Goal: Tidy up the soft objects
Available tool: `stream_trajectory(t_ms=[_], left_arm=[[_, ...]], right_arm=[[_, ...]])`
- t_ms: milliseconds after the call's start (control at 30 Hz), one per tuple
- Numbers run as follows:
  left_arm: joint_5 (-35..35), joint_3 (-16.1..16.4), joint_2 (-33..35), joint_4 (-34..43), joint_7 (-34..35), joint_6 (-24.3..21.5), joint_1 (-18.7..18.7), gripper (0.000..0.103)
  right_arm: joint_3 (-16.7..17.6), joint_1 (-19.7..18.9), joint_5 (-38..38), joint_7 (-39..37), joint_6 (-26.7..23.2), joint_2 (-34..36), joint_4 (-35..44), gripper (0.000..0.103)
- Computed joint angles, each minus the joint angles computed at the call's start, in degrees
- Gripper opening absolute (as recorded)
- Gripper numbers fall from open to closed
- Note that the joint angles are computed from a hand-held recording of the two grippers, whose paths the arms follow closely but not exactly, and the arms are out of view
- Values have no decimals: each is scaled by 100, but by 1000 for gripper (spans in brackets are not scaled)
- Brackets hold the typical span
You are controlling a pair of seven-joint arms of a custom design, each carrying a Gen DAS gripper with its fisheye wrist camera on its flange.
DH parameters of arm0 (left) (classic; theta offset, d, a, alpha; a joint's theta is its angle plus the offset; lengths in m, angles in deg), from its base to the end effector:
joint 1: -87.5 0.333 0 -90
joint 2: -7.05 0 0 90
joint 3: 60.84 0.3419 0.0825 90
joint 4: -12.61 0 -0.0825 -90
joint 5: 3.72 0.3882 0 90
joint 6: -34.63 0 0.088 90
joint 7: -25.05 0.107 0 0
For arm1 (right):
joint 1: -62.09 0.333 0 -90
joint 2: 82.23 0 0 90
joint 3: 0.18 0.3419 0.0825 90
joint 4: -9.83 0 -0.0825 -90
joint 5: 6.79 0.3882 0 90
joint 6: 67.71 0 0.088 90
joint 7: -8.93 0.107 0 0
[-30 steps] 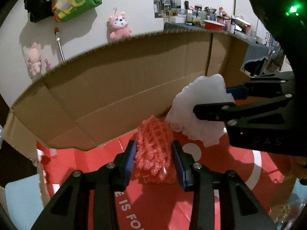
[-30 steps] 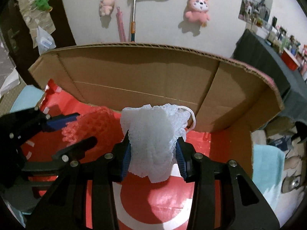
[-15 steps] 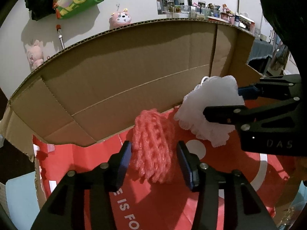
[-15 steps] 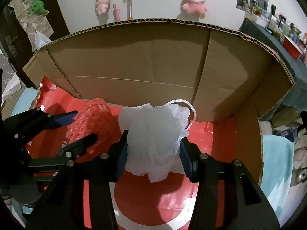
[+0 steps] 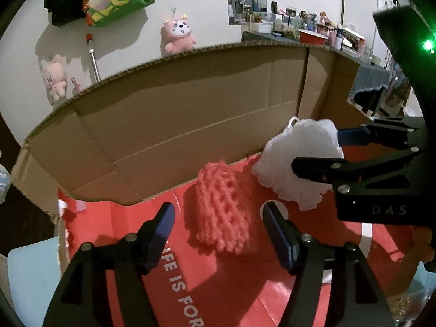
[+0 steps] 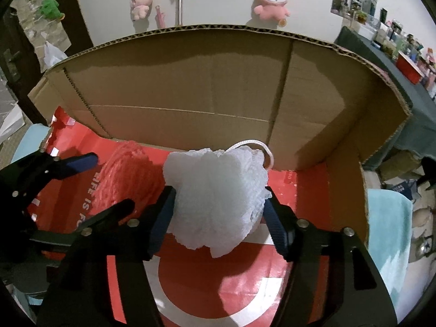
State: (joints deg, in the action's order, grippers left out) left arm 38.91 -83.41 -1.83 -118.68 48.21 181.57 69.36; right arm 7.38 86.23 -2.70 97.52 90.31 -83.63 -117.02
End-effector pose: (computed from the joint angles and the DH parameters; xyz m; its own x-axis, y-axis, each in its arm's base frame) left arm 0.3870 -0.3548 0.4739 -0.0802 -0.9943 -0.0699 -0.7663 0.1064 -0.6336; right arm 0.4862 0.2973 0.4759 0.5073 -0.8608 -0.0417 -0.7375 -0.4086 -0.5376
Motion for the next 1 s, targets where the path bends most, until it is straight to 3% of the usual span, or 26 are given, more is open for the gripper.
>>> stream_trajectory(t_ms=[133,267,533,600,1000], left_arm=[[35,-62,-191,-47,-130,-84,8,81],[71,-193,-442,-55,-263,-248,33,86],[53,-588,-1206,-195,-588,-485,146,100],[1,-708,-1410,-217,-642,-517,184,103],[-656,-1638,-2878,-341,-820,-804,415,103]], right_arm=[[-25,-9,64,9,-8,-113,-50,66],[-36,-13,-186,217,12,-320,-155,77],[-149,90,-354,485,40,-1079,-571,78],[-185,138,-355,517,84,-1331,-725,85],[-401,495,-612,662,310,-3260,-1805,95]])
